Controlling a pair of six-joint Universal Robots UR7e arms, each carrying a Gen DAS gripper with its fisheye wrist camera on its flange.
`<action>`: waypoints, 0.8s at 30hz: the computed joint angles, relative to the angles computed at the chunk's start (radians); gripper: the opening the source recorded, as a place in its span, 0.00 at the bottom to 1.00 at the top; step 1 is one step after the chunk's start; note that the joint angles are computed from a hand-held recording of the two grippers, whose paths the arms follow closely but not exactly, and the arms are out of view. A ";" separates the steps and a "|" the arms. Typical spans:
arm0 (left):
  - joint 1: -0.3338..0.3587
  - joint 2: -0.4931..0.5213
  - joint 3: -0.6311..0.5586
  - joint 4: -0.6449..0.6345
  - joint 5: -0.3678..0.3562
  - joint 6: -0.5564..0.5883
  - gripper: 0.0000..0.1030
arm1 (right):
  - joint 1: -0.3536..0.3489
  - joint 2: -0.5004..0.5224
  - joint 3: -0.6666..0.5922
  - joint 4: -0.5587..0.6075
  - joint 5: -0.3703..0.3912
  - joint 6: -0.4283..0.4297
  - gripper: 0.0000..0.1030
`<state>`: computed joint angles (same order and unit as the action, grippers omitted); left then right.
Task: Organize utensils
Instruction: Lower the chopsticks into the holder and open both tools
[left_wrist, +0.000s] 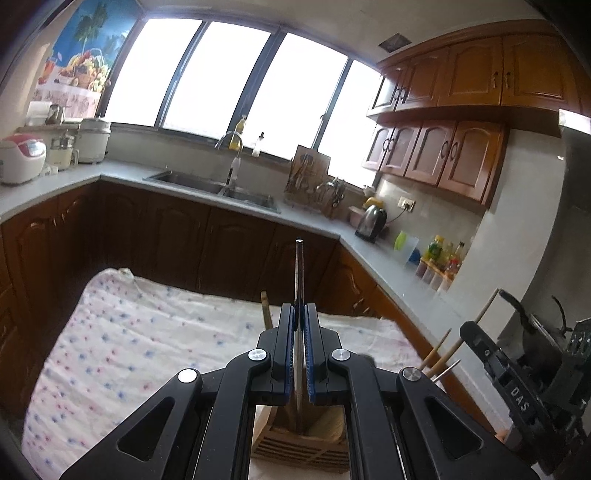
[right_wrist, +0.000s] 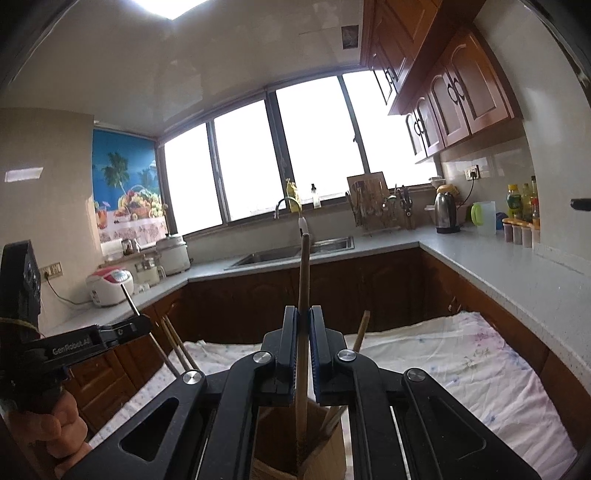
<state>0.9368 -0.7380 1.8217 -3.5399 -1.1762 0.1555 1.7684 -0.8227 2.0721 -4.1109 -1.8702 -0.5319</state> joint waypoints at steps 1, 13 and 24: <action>0.004 0.003 -0.008 0.012 0.000 -0.002 0.03 | -0.002 0.003 0.001 0.002 -0.007 0.002 0.06; 0.025 0.020 -0.030 0.121 0.009 -0.026 0.04 | -0.034 -0.003 0.043 0.038 -0.022 0.038 0.06; 0.017 0.018 -0.049 0.176 0.036 -0.050 0.04 | -0.029 -0.020 0.030 0.102 -0.043 0.056 0.06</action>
